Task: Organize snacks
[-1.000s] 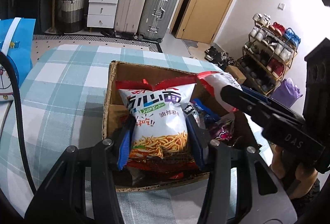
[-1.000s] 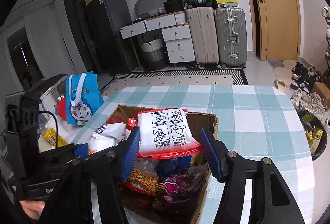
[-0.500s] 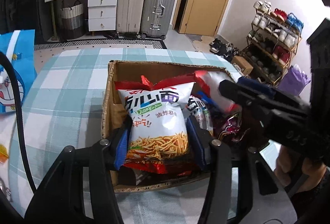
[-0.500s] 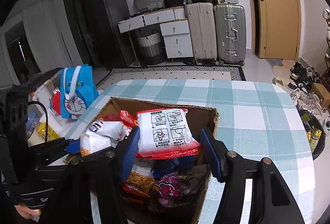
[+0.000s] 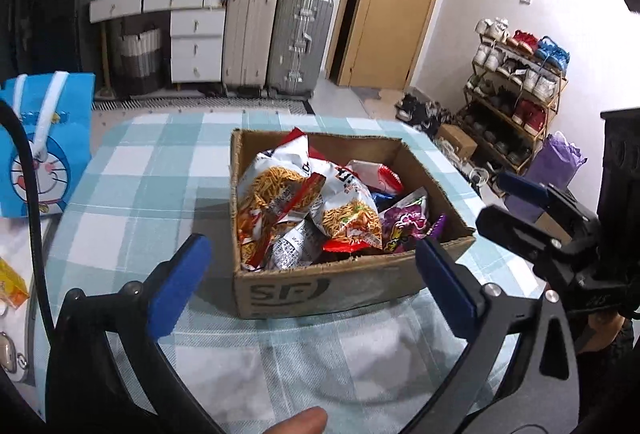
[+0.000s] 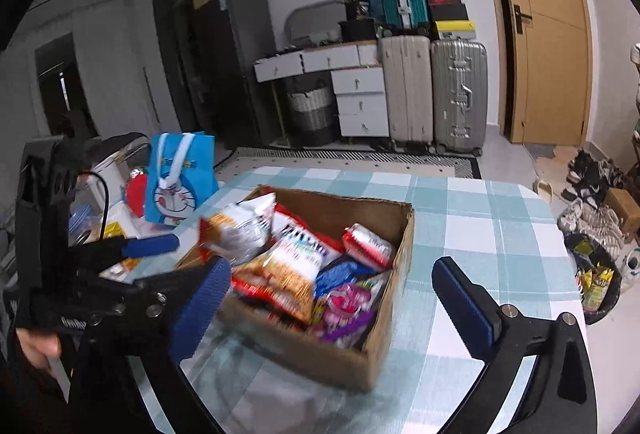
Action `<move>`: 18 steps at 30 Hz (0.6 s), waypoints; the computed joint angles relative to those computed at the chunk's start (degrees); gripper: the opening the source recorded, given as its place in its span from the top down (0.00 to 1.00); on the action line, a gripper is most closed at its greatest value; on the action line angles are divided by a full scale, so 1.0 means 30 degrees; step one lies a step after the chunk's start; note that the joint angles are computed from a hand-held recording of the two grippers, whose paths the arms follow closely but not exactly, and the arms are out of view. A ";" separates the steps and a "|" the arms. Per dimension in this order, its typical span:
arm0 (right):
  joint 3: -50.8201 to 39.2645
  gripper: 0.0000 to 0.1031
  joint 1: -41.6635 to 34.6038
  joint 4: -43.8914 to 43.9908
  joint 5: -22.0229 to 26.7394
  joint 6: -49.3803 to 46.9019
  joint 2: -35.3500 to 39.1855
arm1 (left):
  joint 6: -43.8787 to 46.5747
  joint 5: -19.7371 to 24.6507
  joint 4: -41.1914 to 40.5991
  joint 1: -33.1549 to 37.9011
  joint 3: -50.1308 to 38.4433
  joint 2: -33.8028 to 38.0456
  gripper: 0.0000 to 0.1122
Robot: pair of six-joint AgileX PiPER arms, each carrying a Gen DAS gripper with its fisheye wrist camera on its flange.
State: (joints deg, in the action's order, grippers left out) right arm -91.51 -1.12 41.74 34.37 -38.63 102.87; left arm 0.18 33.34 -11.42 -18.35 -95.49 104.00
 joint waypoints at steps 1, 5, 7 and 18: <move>0.0666 0.01 0.0028 0.0324 -0.0263 -0.0402 -0.0443 | -0.0125 -0.0259 0.0156 -0.0040 0.0579 -0.0431 0.09; 0.3422 0.01 -0.0049 0.2869 -0.1246 -0.3077 -0.2159 | -0.0796 -0.1753 0.0838 -0.0248 0.3361 -0.2474 0.09; 0.4482 0.01 -0.0135 0.4170 -0.1530 -0.4349 -0.2775 | -0.0582 -0.2619 0.0686 -0.0238 0.4638 -0.3225 0.09; 0.9436 0.01 0.0058 1.0964 -0.2980 -1.1792 -0.4829 | -0.8810 -0.7670 1.0019 -0.1949 1.0990 -0.6267 0.09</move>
State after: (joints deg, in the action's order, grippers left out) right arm -63.20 -0.95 74.63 25.43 -74.01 88.39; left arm -26.25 10.33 18.63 -24.20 -62.52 85.20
